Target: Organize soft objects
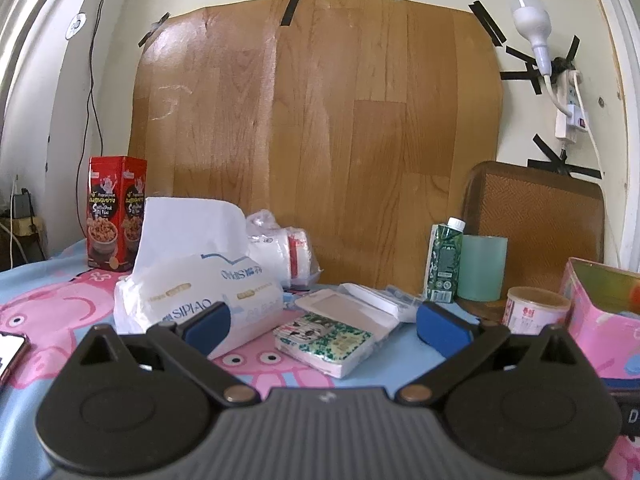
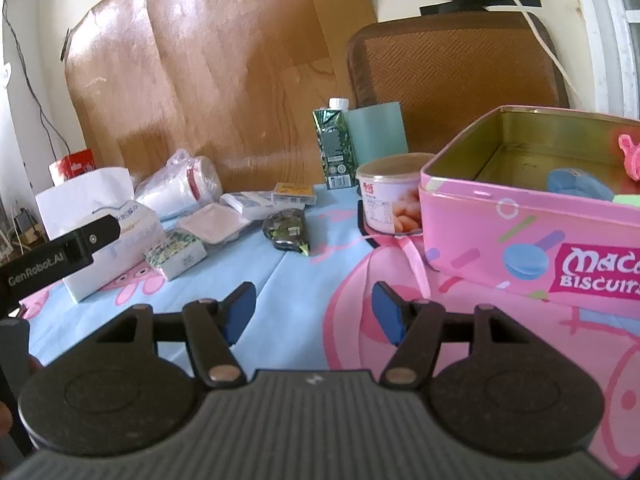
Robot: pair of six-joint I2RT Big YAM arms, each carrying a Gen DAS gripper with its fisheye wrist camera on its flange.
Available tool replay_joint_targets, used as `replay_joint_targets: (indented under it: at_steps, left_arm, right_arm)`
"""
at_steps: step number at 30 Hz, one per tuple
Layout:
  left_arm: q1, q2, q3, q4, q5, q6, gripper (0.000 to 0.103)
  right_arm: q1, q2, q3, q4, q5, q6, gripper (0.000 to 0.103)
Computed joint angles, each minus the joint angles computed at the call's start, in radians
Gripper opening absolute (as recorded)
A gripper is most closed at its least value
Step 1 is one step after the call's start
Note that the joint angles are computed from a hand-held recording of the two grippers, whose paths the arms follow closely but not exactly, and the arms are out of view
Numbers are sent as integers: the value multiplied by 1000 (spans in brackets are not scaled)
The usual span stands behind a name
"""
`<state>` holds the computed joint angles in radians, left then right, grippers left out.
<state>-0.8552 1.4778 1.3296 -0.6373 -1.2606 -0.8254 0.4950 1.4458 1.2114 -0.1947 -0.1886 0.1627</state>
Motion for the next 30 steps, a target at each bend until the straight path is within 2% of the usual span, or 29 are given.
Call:
replay_joint_targets:
  at_steps: [5,6,8,11,17,23,26,27,30]
  left_arm:
    - [11,9,43,-227,-7,-243,103]
    - [15,7,46,-258,-2,-287,103]
    - [28,-8,34,-265,30,-329,103]
    - [38,-27,15,-244,61,-332,103]
    - [33,-22,13,-209,47,-277,103]
    - [38,-31,5,-200,58,-287,103]
    - [40,-29,8,-206,64,-293,103]
    - [41,-28,10,-211,66,-298,103]
    - [46,-34,6,-221,78,-329,103]
  right_arm:
    - [-4,-4,-7,12,-5,12,67]
    - [-3,-2,-4,6,-3,9,67]
    - [0,2,5,-10,-1,-4,67]
    - [1,2,4,-11,0,-6,66]
    - [9,12,24,-49,9,-28,66]
    - [7,12,28,-60,2,-32,67]
    - [16,33,61,-93,-25,-76,66]
    - [20,43,73,-83,-35,-94,66]
    - [45,93,135,-47,3,-172,67]
